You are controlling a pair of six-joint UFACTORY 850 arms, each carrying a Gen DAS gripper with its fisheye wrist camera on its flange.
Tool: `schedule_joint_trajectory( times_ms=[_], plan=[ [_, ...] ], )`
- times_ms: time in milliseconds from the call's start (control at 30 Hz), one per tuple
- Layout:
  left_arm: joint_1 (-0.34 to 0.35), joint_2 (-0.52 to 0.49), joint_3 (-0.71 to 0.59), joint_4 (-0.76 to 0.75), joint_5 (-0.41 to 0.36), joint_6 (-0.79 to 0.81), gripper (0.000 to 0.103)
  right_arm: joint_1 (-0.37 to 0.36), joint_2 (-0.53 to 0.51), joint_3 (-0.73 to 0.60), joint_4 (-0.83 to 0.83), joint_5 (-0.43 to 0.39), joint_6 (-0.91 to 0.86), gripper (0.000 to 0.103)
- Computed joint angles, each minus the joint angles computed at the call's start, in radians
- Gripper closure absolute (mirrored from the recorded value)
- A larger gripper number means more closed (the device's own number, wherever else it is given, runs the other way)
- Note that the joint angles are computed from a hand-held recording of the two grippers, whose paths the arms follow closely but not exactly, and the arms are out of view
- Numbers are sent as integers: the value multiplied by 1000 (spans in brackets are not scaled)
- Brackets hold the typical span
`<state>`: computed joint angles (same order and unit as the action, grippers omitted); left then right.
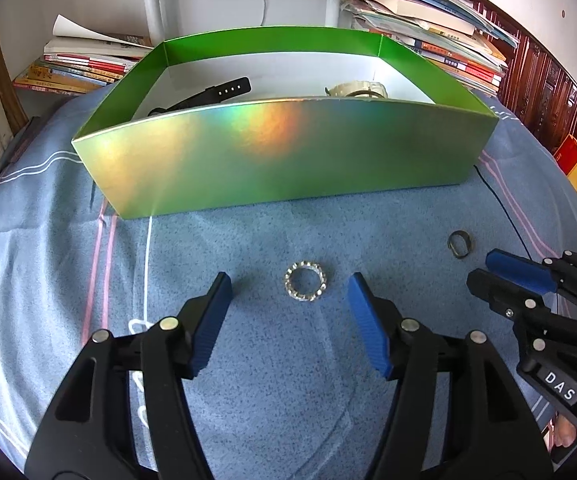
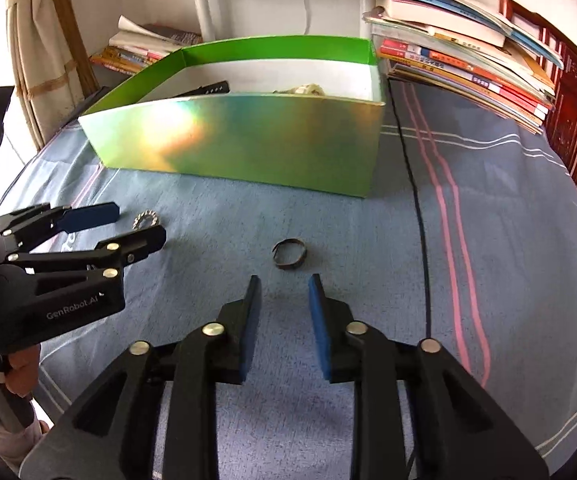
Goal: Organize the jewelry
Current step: 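Move the left gripper to the silver rhinestone ring while the right approaches the dark ring, then grasp the rhinestone ring with the left gripper while the right grasps the dark ring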
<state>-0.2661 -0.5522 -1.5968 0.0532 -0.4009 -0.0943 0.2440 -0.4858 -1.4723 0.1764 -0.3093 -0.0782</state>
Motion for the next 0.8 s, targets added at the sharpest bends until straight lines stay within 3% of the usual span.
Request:
schedule_joint_trajectory(
  times_ms=[400, 467, 567, 633, 800],
  plan=[
    [-14, -7, -3, 95, 12, -92, 37, 6, -56, -67, -47, 16, 40, 65],
    [-14, -4, 3, 93, 20, -85, 38, 14, -59, -69, -42, 20, 13, 78],
    [-15, 1, 11, 77, 29, -64, 45, 16, -56, -67, 19, 14, -58, 82],
    [-17, 7, 19, 63, 37, -44, 59, 16, -52, -61, 32, 13, -71, 82],
    [-19, 16, 29, 32, 40, -10, 82, 10, -37, -40, 95, 11, -123, 82]
  ],
)
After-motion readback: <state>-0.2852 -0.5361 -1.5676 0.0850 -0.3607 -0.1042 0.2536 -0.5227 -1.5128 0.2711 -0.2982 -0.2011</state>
